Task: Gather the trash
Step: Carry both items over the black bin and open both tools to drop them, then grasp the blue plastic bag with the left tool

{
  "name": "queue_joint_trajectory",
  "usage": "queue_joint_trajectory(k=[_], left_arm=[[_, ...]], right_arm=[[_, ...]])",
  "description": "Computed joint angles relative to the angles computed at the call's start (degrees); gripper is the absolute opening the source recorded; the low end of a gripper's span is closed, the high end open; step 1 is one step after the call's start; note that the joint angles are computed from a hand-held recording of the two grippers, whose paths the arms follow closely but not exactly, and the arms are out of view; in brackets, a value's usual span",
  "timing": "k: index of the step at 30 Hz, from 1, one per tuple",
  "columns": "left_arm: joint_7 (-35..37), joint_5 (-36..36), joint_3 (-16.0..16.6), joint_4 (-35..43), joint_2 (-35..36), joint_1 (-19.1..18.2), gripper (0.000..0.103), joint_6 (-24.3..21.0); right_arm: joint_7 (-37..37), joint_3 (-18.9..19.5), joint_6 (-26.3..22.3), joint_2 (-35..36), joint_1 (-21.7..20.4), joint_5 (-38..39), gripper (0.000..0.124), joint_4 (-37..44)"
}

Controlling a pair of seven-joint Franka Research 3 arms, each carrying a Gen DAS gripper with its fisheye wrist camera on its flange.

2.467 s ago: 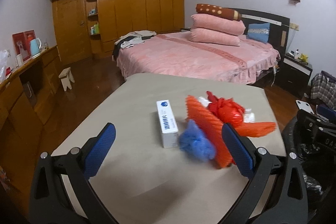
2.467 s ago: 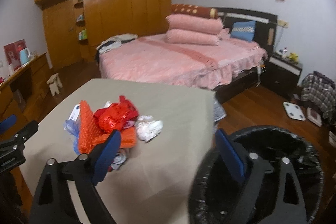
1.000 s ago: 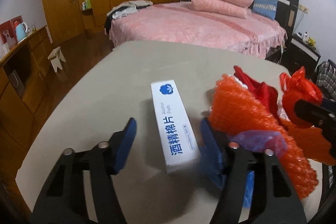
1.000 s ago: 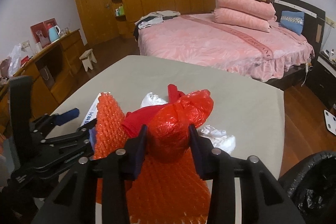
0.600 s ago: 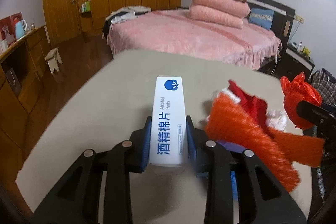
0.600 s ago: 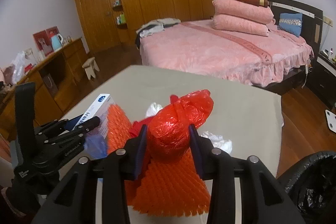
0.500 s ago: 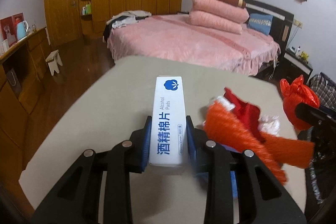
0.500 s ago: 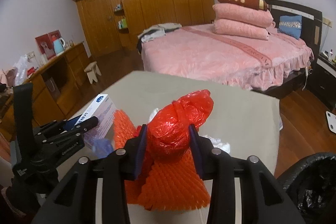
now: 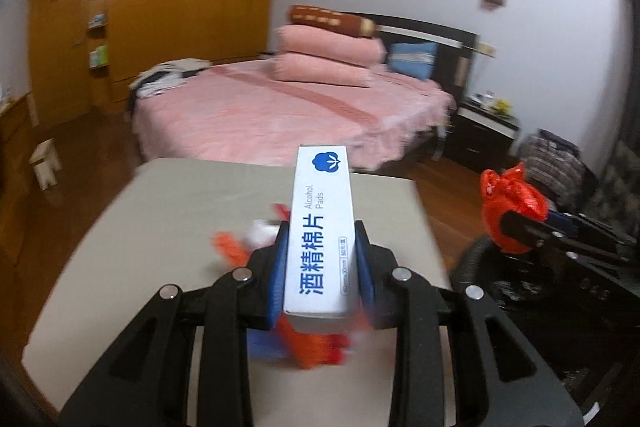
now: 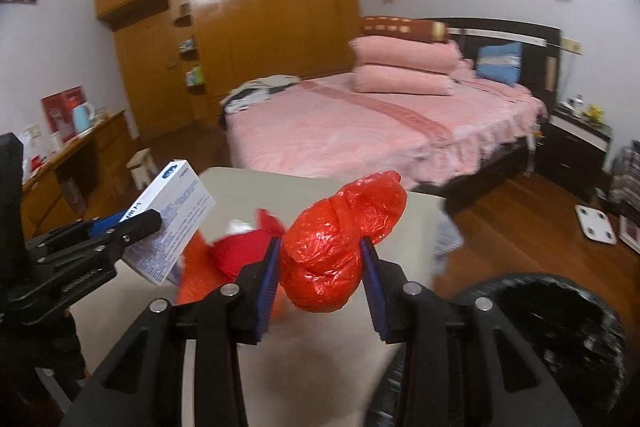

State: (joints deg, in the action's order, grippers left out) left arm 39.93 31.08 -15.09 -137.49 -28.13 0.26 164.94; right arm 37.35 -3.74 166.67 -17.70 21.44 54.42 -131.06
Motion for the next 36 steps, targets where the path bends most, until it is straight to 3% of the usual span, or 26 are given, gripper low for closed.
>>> queue_joint_trajectory(k=[10,16,17,19,24,27,29,36], left_arm=[[3.58,-1.53,-2.15,10.03,14.82,-7.92,0.029,4.81],[12.26,-9.24,0.13,14.87,22.50,-15.35,0.031,6.85],[12.72,-9.70,0.01,15.36,23.43,-15.81,0.033,7.47],[14.40,-11.54,0.19,15.34,24.15,-16.70,0.059,8.25],[9.12,-6.01,-0.62,12.96,21.82,-14.84,0.069,8.33],[4.88,-1.66,-1.33,11.08,18.81,-12.04,0.080,7.34],[-1.55,4.27,-3.30,9.16,15.56,-8.28,0.087,6.08],[-8.94,9.69,-3.11,2.06,4.60,-1.69,0.090,0.85]], right_arm=[[12.35,-0.93,2.75,-2.60,-10.16,-12.87,0.039,-6.15],[18.70,-1.35,5.34,-3.97,-15.15,-19.29,0.045,-9.90],[19.86,-1.36,5.57,-4.06,-15.92,-20.36,0.048,-10.28],[21.43,-1.52,6.73,-4.60,-16.81,-21.97,0.062,-11.35],[24.34,-1.95,9.80,-4.75,-16.83,-24.62,0.090,-12.19],[24.34,-3.38,10.33,-5.49,-14.10,-24.51,0.097,-12.59],[24.23,-4.32,10.48,-5.09,-11.82,-23.85,0.097,-11.96],[19.64,-7.08,9.83,-3.23,-1.53,-18.59,0.097,-8.75]])
